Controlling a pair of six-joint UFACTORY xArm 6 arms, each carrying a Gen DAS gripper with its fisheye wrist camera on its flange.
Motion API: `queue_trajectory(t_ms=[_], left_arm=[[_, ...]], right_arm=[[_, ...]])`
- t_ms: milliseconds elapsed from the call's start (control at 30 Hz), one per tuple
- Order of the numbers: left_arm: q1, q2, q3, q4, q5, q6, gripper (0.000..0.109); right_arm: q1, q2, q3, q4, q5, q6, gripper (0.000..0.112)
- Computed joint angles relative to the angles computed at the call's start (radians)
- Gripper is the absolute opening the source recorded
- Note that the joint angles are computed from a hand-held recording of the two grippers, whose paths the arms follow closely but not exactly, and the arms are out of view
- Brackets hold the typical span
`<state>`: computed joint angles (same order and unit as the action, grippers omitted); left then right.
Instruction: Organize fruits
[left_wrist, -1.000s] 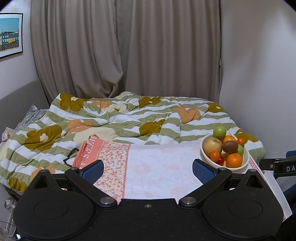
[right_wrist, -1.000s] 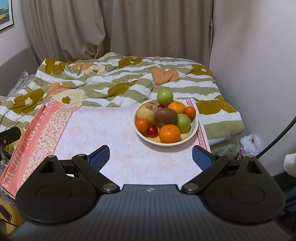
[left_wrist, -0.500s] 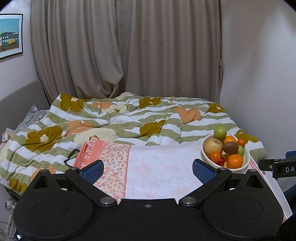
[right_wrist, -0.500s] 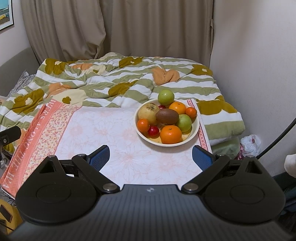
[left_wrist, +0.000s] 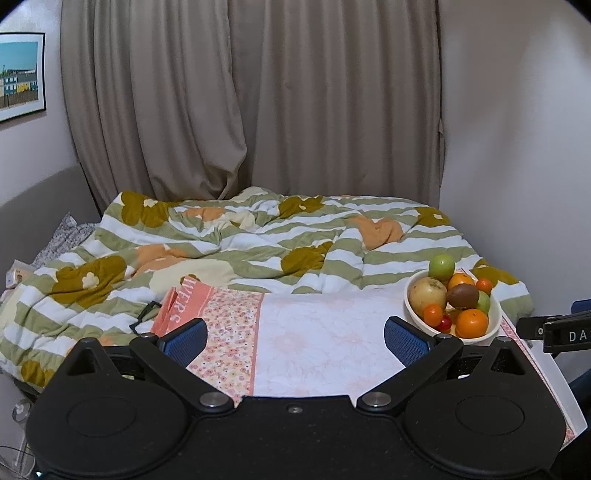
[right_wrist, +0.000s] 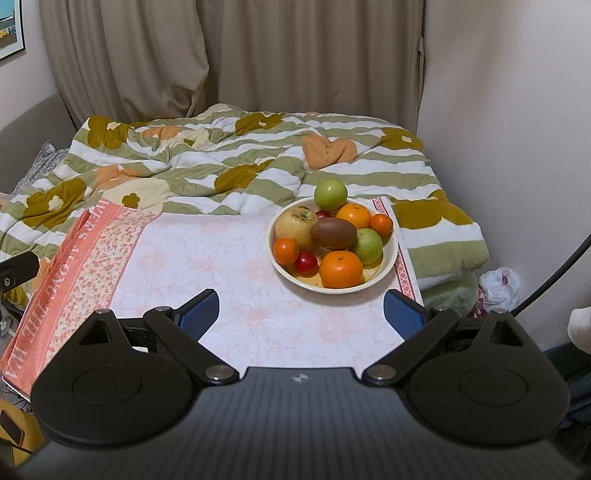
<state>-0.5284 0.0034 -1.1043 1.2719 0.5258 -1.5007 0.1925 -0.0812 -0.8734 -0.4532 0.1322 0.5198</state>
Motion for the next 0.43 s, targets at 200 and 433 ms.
queue_trajectory(t_ms=[200, 433], left_arm=[[0.011, -0.006, 0.008, 0.015, -0.025, -0.025, 0.103], [0.025, -0.003, 0.009, 0.006, -0.037, -0.046, 0.103]], right_arm=[[0.001, 0.001, -0.002, 0.012, 0.001, -0.011, 0.103], [0.004, 0.012, -0.006, 0.035, 0.001, -0.033, 0.103]])
